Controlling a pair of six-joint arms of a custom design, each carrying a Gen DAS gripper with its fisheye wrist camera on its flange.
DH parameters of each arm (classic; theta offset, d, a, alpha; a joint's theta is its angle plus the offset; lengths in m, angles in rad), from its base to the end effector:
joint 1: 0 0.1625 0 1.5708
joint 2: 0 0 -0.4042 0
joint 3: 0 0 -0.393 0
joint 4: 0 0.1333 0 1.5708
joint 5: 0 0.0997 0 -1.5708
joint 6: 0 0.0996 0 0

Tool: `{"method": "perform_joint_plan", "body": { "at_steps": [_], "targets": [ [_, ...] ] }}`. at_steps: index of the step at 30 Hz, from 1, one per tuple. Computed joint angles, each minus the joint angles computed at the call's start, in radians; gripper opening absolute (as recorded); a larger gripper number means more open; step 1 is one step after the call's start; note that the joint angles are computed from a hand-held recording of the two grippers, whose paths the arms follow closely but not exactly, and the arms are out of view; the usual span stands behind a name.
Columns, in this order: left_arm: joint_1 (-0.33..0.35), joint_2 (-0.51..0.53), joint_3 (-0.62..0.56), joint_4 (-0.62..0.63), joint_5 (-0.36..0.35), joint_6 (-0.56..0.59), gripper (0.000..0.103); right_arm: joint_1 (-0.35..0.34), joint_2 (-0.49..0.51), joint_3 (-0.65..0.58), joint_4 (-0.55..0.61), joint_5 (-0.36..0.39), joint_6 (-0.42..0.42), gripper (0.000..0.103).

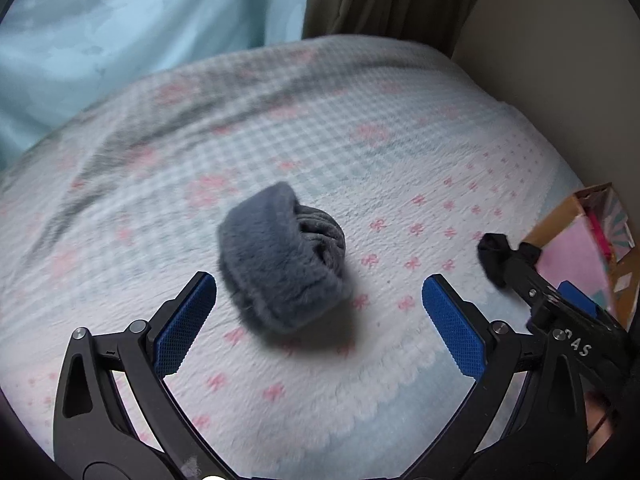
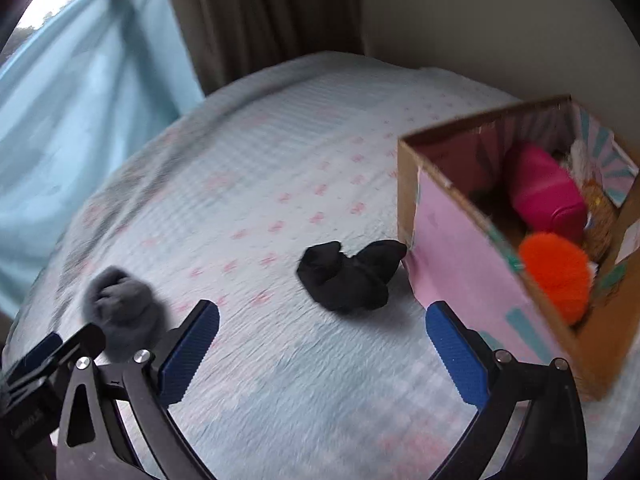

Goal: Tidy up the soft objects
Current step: 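Grasp the grey sock ball with the left gripper while the right gripper grasps the black sock, then carry the grey sock ball with the left gripper while the right gripper carries the black sock to the box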

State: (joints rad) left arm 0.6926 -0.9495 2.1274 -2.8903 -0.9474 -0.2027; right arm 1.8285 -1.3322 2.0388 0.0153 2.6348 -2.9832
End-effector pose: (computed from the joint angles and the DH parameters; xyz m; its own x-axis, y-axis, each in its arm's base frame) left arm -0.2594 -0.4640 0.0621 -0.7233 0.4332 -0.5377 0.6292 0.7344 -0.2546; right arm 0.1377 -0.3410 0.1933 -0.6552 0.6052 0.4521 -0.0659 0.5504 -0.8323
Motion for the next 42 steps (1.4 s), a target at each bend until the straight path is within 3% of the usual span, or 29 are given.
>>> {"method": "perform_joint_plan", "body": {
  "at_steps": [6,9,11,13,15,21,25,34,42],
  "targets": [
    [0.048,0.097,-0.067,-0.033,0.009,0.03,0.102,-0.08,0.047,-0.028,-0.04,-0.017,-0.098,0.087],
    [0.068,0.122,-0.106,-0.005,0.015,0.023,0.102,-0.108,0.044,-0.033,-0.052,-0.034,-0.144,0.081],
    [0.082,0.138,-0.135,0.024,0.024,0.022,0.101,-0.138,0.03,-0.026,-0.073,-0.071,-0.209,0.071],
    [0.094,0.147,-0.151,0.031,0.034,0.021,0.095,-0.154,0.021,-0.029,-0.078,-0.095,-0.253,0.065],
    [0.11,0.156,-0.169,0.058,0.049,0.0,0.078,-0.161,0.017,-0.032,-0.09,-0.103,-0.296,0.059],
    [0.131,0.126,-0.151,0.051,0.02,-0.022,0.054,-0.179,0.024,-0.051,-0.076,-0.14,-0.329,0.036],
    [0.119,0.086,-0.118,0.034,-0.004,-0.032,0.05,-0.179,0.001,-0.049,-0.033,-0.197,-0.303,0.033],
    [-0.001,-0.05,-0.049,0.086,0.023,-0.102,0.05,-0.046,-0.063,-0.078,0.074,-0.164,-0.272,0.033],
    [-0.17,-0.233,-0.02,0.266,0.081,-0.245,0.05,0.182,-0.105,-0.159,0.278,-0.046,-0.169,0.033]
  ]
}}
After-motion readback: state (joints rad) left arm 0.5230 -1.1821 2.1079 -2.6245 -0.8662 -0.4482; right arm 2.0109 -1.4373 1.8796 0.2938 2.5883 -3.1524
